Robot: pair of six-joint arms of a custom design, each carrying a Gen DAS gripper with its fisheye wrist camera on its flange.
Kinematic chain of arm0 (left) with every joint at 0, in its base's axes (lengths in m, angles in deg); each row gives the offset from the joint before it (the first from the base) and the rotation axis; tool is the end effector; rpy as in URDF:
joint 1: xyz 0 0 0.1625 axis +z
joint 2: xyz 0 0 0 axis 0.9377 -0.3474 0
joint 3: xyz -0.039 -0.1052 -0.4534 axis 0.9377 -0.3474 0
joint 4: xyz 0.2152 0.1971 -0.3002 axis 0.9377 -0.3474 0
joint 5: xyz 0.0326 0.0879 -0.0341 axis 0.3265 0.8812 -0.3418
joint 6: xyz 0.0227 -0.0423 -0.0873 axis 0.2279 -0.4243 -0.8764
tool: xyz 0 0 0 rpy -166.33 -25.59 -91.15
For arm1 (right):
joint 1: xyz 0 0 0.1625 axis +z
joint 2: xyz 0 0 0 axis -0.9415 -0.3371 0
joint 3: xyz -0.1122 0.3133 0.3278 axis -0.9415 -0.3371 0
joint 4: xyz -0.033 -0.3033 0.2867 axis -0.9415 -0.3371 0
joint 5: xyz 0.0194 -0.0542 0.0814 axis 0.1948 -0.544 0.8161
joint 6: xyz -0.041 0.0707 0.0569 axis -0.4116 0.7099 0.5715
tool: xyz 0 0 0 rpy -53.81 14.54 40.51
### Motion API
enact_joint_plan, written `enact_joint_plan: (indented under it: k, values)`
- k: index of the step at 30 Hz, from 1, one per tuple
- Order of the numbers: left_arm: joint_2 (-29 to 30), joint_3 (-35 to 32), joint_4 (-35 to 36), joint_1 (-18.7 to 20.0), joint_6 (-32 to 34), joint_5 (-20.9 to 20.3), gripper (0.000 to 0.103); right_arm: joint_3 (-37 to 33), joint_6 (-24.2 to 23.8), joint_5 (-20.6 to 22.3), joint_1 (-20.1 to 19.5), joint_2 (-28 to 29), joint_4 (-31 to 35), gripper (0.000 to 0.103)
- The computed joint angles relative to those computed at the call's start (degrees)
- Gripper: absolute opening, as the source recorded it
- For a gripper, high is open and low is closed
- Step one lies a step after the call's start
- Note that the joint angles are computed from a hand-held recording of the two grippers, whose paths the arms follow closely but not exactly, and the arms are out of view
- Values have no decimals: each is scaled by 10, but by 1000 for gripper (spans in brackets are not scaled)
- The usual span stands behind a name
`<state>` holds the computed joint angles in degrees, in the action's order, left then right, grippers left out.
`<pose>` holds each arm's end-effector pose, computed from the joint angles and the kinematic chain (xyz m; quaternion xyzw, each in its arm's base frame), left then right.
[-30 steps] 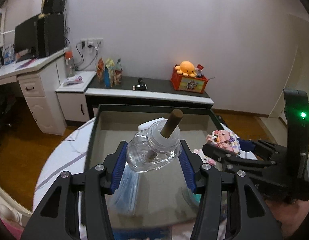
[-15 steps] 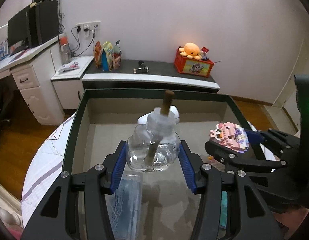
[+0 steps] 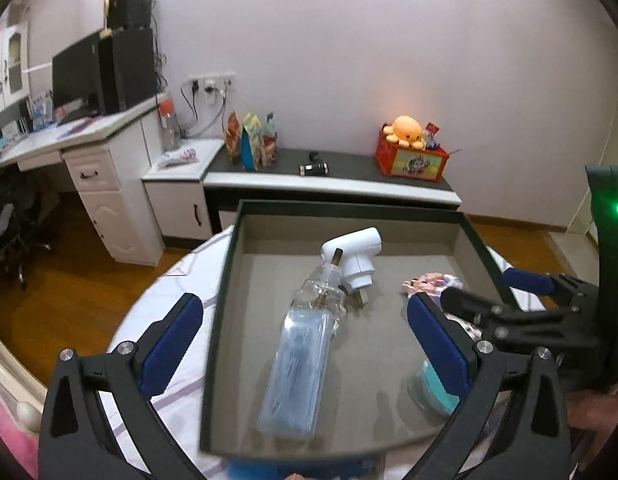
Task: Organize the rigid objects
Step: 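Carry both items into the pink box and open both tools, then withdraw both tools back toward the remaining toys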
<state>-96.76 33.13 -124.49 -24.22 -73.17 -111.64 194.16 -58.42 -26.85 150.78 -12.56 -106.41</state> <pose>-0.3514 -0.6512 -0.0514 0.2343 0.8630 -0.3571 0.2697 -0.0079 -0.6642 0.2764 0.1285 -0.8876 0.3333 0.2908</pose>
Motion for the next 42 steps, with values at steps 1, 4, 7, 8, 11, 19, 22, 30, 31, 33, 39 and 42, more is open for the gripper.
enact_joint_plan:
  k: [1, 4, 7, 8, 11, 19, 22, 30, 31, 33, 39, 42]
  values:
    - [-9, 19, -19, -7, 0, 3, 103, 18, 3, 12, 0, -10, -19, 103]
    - [-34, 70, -56, -27, -10, 11, 103, 61, 19, 31, 2, -35, -55, 103]
    - [-57, 119, -85, -49, -17, 27, 103, 116, 23, 37, 12, -59, -119, 103]
    - [-64, 133, -92, -56, -18, 35, 103, 132, 21, 40, 13, -66, -137, 103]
    - [-84, 181, -115, -81, -31, 56, 103, 193, 14, 50, 20, -87, -204, 103]
    - [-132, 300, -128, -148, -116, 91, 103, 322, 10, 59, 36, -141, -331, 103]
    - [-144, 340, -129, -176, -154, 104, 103, 366, 4, 59, 39, -160, -377, 103]
    - [-165, 418, -77, -236, -273, 137, 103, 466, -7, 60, 30, -161, -521, 103]
    - [-169, 428, -71, -243, -288, 135, 103, 477, -8, 57, 30, -158, -534, 103]
    - [-173, 445, -61, -255, -308, 137, 103, 491, -10, 61, 26, -159, -546, 103]
    - [-178, 464, -42, -277, -338, 145, 103, 510, -14, 68, 22, -143, -581, 103]
    - [-182, 468, -31, -281, -352, 149, 103, 515, -15, 72, 20, -141, -581, 103]
